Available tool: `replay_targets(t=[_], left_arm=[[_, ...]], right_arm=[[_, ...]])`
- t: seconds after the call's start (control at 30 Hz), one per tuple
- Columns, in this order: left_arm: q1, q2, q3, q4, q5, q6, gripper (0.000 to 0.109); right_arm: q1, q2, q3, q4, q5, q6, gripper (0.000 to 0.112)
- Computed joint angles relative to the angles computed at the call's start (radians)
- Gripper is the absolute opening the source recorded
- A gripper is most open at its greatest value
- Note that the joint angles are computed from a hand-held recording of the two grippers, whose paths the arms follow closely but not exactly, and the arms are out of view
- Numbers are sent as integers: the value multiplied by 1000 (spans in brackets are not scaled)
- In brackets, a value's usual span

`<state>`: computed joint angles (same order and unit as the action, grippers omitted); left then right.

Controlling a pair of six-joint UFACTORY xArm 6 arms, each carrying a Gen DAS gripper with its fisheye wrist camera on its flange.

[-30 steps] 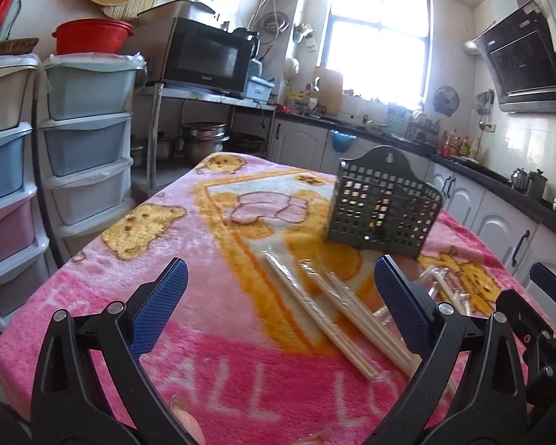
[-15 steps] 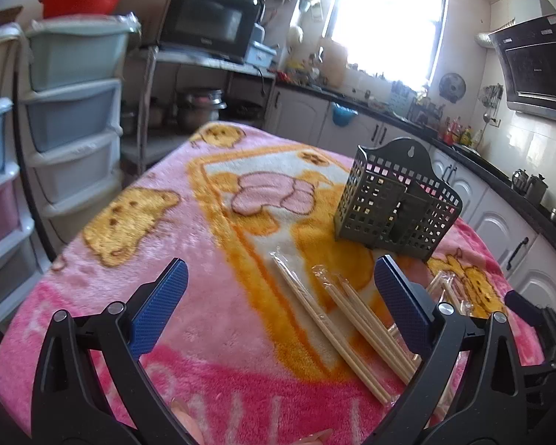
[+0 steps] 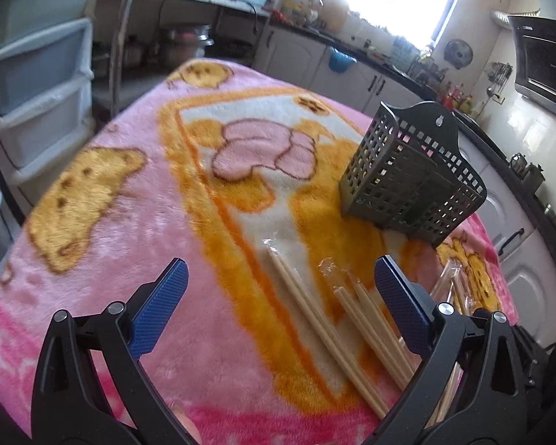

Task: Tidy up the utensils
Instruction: 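Move the left tool toward wrapped chopsticks while the right tool approaches other chopsticks, then close the left gripper on wrapped chopsticks while the right gripper closes on chopsticks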

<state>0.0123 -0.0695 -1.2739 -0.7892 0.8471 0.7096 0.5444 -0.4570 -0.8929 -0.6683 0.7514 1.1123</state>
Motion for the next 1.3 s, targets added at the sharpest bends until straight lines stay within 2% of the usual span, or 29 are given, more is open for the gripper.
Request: replay_targets(t=[0.13, 0.23, 0.47, 0.63, 0.73, 0.8, 0.87, 0.97, 1.2, 1.3], left_arm=[[0, 85, -96, 18, 98, -69, 70], [-2, 133, -151, 14, 162, -106, 62], [-2, 225, -236, 17, 248, -198, 49], [9, 260, -274, -1, 274, -227, 44], [12, 278, -293, 4, 279, -242, 34], [10, 284, -297, 13, 273, -245, 28], [8, 292, -303, 24, 266, -249, 20], [7, 304, -315, 47, 257, -255, 11], [-3, 314, -324, 70, 233, -228, 5], [5, 321, -338, 52, 249, -217, 4]], right_arm=[[-30, 7, 6, 95, -30, -46, 68], [-46, 12, 7, 135, -45, -67, 63], [-86, 21, 10, 259, -85, -127, 49], [-101, 28, 15, 308, -105, -154, 38], [-109, 30, 18, 333, -113, -163, 31], [-111, 24, 24, 329, -117, -161, 22], [-115, 22, 25, 322, -124, -155, 21], [-117, 11, 34, 319, -134, -160, 12], [-137, -3, 51, 375, -182, -216, 6], [-143, -13, 61, 409, -213, -247, 5]])
